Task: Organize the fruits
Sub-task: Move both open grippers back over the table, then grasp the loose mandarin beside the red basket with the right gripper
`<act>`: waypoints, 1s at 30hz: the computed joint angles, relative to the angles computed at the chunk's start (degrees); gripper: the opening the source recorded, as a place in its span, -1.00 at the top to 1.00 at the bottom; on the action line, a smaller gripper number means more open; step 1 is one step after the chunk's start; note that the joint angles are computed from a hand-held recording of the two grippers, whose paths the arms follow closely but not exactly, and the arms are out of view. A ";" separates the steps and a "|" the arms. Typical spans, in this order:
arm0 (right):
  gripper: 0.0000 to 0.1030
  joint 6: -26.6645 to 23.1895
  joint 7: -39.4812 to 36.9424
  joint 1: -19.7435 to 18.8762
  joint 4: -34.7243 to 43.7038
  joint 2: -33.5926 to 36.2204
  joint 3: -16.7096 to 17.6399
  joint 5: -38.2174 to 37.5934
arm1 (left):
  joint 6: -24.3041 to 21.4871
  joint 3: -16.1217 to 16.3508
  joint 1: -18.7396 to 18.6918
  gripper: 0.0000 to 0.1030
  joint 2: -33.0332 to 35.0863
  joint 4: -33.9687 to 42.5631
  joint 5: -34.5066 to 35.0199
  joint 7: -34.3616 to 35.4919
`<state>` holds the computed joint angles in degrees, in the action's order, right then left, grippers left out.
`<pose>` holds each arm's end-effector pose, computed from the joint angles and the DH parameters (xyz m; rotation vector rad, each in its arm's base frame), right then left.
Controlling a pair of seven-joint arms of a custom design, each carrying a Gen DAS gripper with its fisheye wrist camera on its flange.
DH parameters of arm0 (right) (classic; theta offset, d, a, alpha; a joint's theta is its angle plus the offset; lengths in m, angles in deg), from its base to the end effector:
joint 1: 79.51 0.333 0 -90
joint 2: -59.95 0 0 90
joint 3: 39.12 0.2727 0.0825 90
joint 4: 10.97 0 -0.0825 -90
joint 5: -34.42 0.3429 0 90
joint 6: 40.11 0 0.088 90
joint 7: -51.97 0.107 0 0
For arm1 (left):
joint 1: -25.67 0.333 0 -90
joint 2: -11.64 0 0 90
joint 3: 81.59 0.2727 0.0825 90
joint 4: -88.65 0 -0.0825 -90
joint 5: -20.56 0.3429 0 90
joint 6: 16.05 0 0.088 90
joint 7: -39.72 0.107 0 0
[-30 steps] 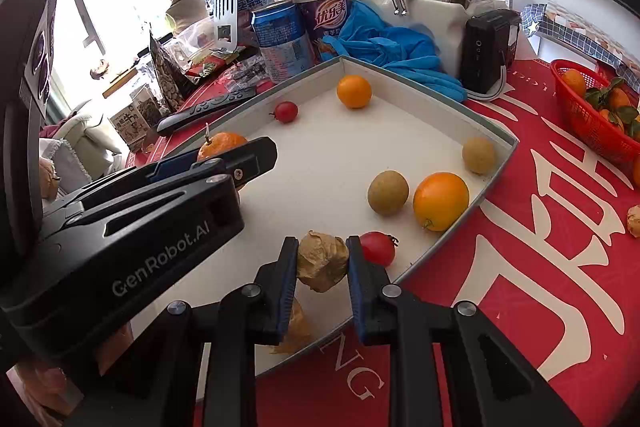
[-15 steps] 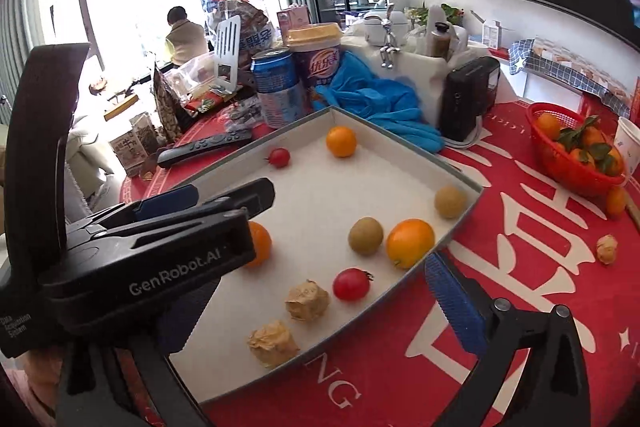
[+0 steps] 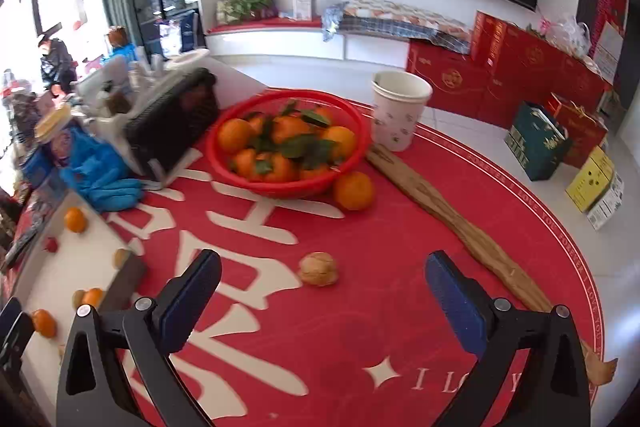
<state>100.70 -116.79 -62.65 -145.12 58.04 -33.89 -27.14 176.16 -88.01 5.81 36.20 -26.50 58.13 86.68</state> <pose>0.4496 0.1831 0.3459 -1.2862 2.3320 -0.9140 0.5068 -0.3175 0.3331 -1.4640 2.1636 -1.1832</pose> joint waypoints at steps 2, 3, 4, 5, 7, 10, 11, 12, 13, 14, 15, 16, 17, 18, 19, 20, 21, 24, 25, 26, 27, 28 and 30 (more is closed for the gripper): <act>-0.99 -0.57 -2.15 -1.35 -0.25 0.85 -1.37 1.51 | -0.32 -3.73 3.21 -0.57 0.52 0.28 1.19 0.67; -0.99 -0.55 -2.87 -2.00 -0.09 1.57 -1.94 1.62 | -0.35 -4.13 3.44 -0.57 0.62 0.33 1.39 0.83; -0.99 -0.06 -3.61 -2.66 0.30 2.57 -2.51 1.81 | -0.33 -4.36 3.53 -0.57 0.79 0.46 1.55 0.99; -0.98 1.34 -3.80 -3.32 0.58 3.56 -3.11 1.51 | -0.48 -4.73 3.73 -0.57 0.93 0.58 1.70 1.13; -0.69 3.34 -4.83 -4.13 1.80 5.63 -3.84 0.96 | -0.86 -6.93 5.53 -0.57 1.34 0.84 2.24 1.56; -0.46 5.09 -7.78 -4.43 4.92 9.35 -4.62 0.36 | -0.49 -7.51 5.86 -0.57 1.50 0.81 2.70 2.05; -0.46 5.17 -8.09 -4.25 5.97 10.37 -4.87 -0.21 | -0.43 -7.22 5.45 -0.58 1.54 0.86 2.80 2.22; -0.46 5.51 -8.19 -4.07 6.69 11.12 -5.15 -0.94 | -0.56 -7.64 5.70 -0.58 1.71 0.97 3.08 2.52; -0.46 6.36 -8.23 -4.05 7.25 11.74 -5.54 -1.85 | -0.79 -8.73 6.58 -0.58 1.98 1.12 3.49 2.94; -0.46 6.76 -8.53 -3.96 7.97 12.48 -5.79 -2.21 | -0.96 -9.42 7.09 -0.58 2.17 1.20 3.75 3.28; -0.46 6.84 -8.92 -3.86 8.73 13.26 -6.04 -2.39 | -1.24 -9.85 7.33 -0.58 2.30 1.28 3.91 3.60; -0.46 6.87 -9.20 -3.70 9.51 13.98 -6.30 -2.67 | -1.57 -10.22 7.53 -0.58 2.33 1.30 4.02 3.91; -0.46 6.90 -9.18 -3.50 10.14 14.58 -6.56 -3.11 | -1.79 -10.31 7.48 -0.58 2.33 1.28 4.02 4.16; -0.46 6.60 -9.52 -3.33 10.74 15.18 -6.74 -3.09 | -1.93 -10.77 7.82 -0.58 2.38 1.25 4.01 4.45; -0.32 6.33 -10.30 -3.23 11.37 15.91 -6.86 -2.66 | -2.01 -11.81 8.72 -0.58 2.53 1.22 4.07 4.84; -0.25 8.10 -8.92 -3.15 11.15 16.03 -7.39 -4.40 | -2.01 -12.75 9.58 -0.58 2.56 1.03 4.12 5.19; -0.03 9.34 -8.36 -3.17 10.96 16.02 -7.60 -4.90 | -1.91 -12.69 9.47 -0.58 2.46 0.89 4.04 5.34; 0.26 10.06 -4.18 -2.54 9.25 14.54 -8.07 -7.04 | -2.38 -13.42 9.71 -0.58 2.38 0.67 4.26 6.26; 0.26 9.64 -2.36 -2.17 8.07 13.46 -7.92 -7.96 | -2.50 -14.00 10.07 -0.58 2.36 0.49 4.36 6.72; 0.26 9.43 -1.05 -2.02 6.78 12.30 -7.63 -8.41 | -2.50 -14.13 9.99 -0.58 2.30 0.32 4.48 7.18; 0.26 9.37 0.06 -1.91 5.38 11.01 -7.13 -8.43 | -2.61 -14.07 9.69 -0.58 2.19 0.16 4.64 7.67; 0.26 9.48 1.55 -1.70 3.27 9.09 -6.48 -8.40 | -2.76 -13.34 8.68 -0.58 2.08 0.14 4.66 8.00; 0.26 9.25 5.91 -1.18 -1.17 4.98 -4.96 -9.10 | -4.86 -13.45 7.68 -0.58 2.22 0.64 4.52 9.06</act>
<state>109.95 -110.88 -63.84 -146.29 63.03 -38.86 -36.24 171.30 -101.46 13.49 38.42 -25.86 62.65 95.75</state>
